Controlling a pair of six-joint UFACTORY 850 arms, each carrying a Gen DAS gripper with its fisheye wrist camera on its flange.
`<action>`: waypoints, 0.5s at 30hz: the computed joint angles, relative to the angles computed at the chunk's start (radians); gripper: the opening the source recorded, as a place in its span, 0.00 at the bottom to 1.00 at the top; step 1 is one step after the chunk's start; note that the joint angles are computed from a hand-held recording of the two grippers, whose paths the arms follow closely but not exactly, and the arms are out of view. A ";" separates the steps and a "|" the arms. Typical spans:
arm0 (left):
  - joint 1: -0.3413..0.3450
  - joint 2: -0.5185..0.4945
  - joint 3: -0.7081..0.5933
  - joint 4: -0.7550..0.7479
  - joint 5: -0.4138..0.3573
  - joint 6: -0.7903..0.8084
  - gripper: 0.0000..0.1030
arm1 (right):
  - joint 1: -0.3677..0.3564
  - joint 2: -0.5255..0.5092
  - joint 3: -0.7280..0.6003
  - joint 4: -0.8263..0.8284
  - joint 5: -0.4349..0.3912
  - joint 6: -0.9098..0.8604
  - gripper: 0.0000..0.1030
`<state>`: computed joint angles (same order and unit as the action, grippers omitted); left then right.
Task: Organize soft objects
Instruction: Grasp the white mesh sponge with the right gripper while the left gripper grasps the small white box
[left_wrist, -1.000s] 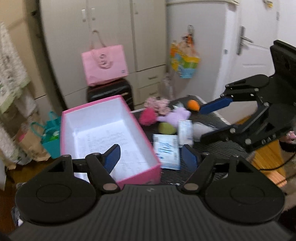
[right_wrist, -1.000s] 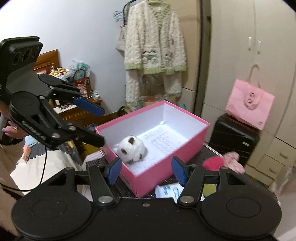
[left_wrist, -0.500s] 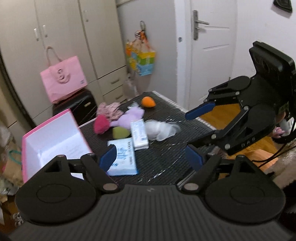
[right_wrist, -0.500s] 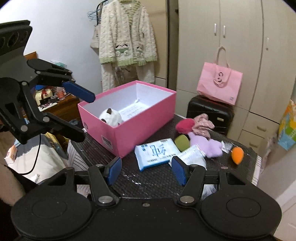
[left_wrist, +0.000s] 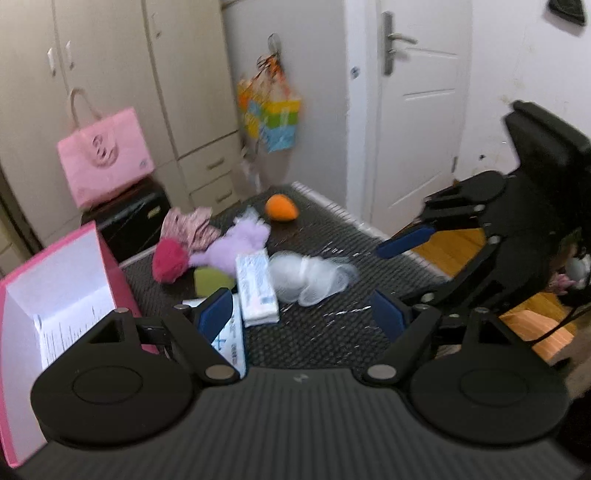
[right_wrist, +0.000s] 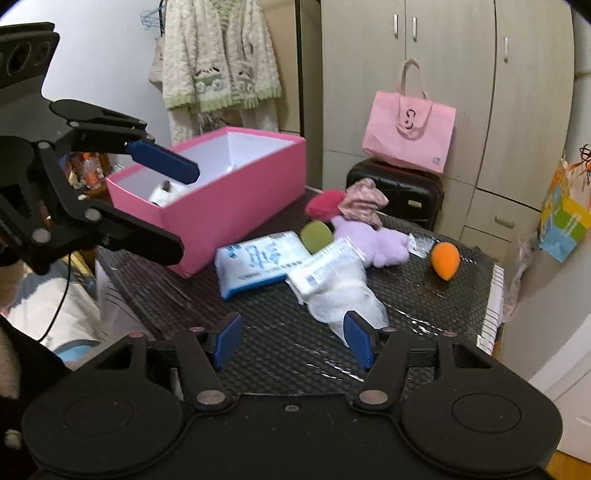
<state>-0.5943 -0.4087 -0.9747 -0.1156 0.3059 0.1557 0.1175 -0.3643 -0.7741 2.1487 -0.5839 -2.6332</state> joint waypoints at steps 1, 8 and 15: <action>0.006 -0.014 -0.008 0.000 0.004 -0.020 0.79 | -0.002 -0.013 -0.007 0.001 0.005 -0.012 0.65; 0.003 -0.101 -0.070 -0.165 0.051 0.106 0.77 | -0.020 -0.119 -0.081 -0.015 -0.035 -0.027 0.65; 0.001 -0.245 -0.228 -0.455 -0.004 0.294 0.69 | 0.015 -0.218 -0.144 0.213 -0.046 -0.308 0.65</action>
<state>-0.5938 -0.6542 -1.2029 -0.5708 0.3015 0.4499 0.1328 -0.5824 -0.9180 2.3614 -0.6298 -2.9413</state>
